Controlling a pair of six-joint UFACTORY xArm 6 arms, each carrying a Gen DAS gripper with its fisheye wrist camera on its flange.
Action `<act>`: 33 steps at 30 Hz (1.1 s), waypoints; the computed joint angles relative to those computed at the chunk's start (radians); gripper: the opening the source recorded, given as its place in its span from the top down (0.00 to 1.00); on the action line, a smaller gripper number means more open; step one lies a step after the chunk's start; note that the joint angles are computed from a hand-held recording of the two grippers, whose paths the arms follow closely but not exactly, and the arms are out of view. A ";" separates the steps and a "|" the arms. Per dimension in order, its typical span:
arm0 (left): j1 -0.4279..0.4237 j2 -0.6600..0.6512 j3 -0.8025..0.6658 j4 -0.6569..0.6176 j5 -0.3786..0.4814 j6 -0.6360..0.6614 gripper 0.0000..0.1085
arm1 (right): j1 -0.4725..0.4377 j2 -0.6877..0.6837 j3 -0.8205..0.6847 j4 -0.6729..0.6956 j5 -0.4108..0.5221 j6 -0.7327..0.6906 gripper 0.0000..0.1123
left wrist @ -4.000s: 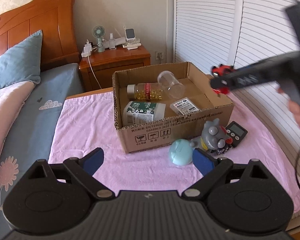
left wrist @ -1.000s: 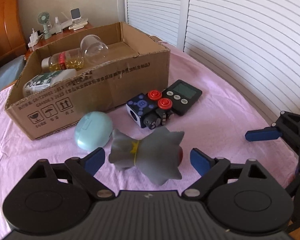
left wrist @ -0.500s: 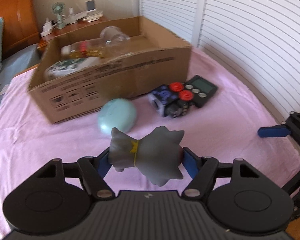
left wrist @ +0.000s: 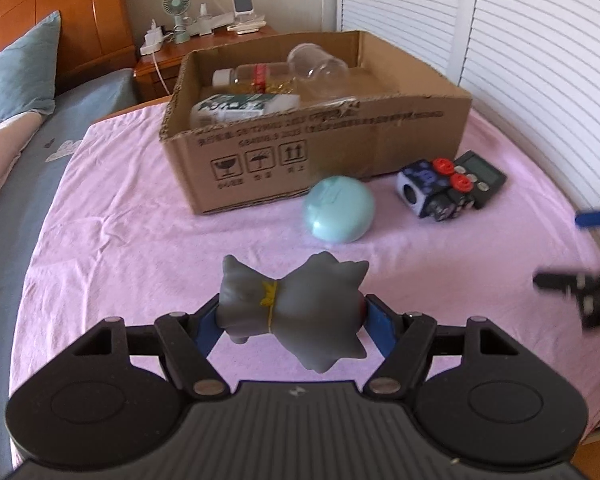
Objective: Organize rigid objects
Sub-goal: 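Lower the left tool and grasp the grey plush toy, then grasp the black digital timer with the right tool while the left holds the toy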
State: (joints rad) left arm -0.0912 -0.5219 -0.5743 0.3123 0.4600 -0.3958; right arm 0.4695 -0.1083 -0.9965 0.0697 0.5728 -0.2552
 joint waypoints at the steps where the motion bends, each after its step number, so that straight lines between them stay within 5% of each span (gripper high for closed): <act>1: 0.003 -0.001 0.003 -0.003 0.001 0.002 0.34 | -0.003 0.030 -0.026 -0.007 -0.011 0.013 0.08; 10: 0.018 -0.008 0.017 -0.055 -0.011 0.049 0.33 | -0.001 0.236 -0.211 -0.083 -0.040 0.122 0.08; 24: 0.024 -0.004 0.017 -0.099 -0.024 0.083 0.33 | -0.003 0.321 -0.299 -0.029 -0.046 0.083 0.08; 30: 0.024 -0.001 0.015 -0.092 -0.022 0.072 0.33 | 0.009 0.318 -0.287 0.029 -0.077 -0.056 0.11; 33: 0.024 0.000 0.014 -0.090 -0.023 0.068 0.33 | 0.010 0.328 -0.304 0.135 -0.064 -0.154 0.21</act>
State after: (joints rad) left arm -0.0668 -0.5223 -0.5599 0.2222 0.4365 -0.3279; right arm 0.4794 0.2198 -1.3003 0.2051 0.5089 -0.4095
